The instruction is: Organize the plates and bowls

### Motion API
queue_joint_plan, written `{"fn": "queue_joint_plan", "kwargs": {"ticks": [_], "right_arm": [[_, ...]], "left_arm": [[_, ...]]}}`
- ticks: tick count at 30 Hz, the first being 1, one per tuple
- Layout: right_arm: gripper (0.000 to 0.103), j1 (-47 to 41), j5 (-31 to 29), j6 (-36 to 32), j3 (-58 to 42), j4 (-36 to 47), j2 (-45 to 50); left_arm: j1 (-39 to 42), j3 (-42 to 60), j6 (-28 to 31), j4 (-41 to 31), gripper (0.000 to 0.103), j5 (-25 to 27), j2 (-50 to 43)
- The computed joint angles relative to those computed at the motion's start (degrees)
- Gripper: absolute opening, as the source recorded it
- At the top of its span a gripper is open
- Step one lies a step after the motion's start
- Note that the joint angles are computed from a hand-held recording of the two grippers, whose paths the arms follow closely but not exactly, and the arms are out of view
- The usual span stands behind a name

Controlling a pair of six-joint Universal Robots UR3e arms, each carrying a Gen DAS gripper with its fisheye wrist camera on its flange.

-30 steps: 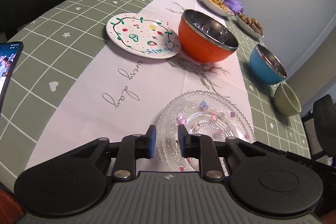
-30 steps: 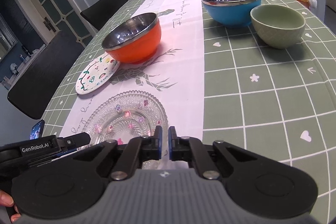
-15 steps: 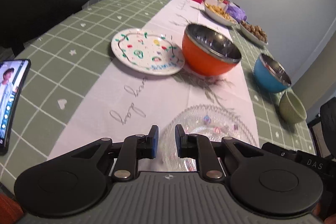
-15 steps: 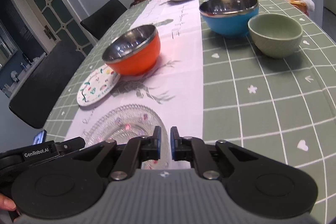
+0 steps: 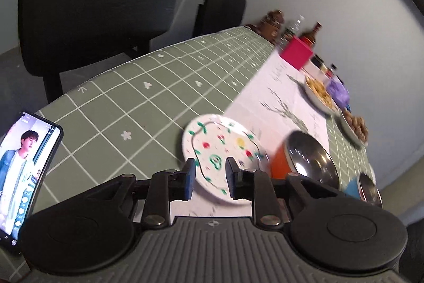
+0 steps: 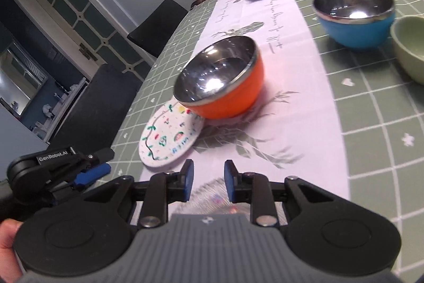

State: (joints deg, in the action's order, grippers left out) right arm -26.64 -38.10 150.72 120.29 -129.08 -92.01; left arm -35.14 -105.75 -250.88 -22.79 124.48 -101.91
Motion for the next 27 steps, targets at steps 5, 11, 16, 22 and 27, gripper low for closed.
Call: {"fn": "queue_joint_plan", "kwargs": {"ticks": [5, 11, 16, 22, 27], "right_arm": [[0.025, 7.15, -0.26, 12.55, -6.93, -12.01, 12.52], [0.025, 12.54, -1.75, 22.69, -15.7, -16.32, 23.1], [0.024, 14.65, -3.88, 25.79, -18.28, -18.37, 26.41], [0.011, 14.49, -2.36, 27.58, -20.41, -17.89, 30.11], [0.001, 12.85, 1.08, 25.81, -19.93, -15.23, 30.39]], "left_arm": [[5.07, -8.18, -0.66, 13.95, 0.035, -0.84, -2.01], [10.19, -13.49, 0.34, 27.73, 0.035, -7.1, -5.66], [12.08, -13.94, 0.29, 30.12, 0.034, -9.71, -7.33], [12.12, -13.64, -0.12, 30.94, 0.008, -10.18, -9.18], [10.69, -12.16, 0.31, 27.82, 0.005, -8.77, -8.85]]}}
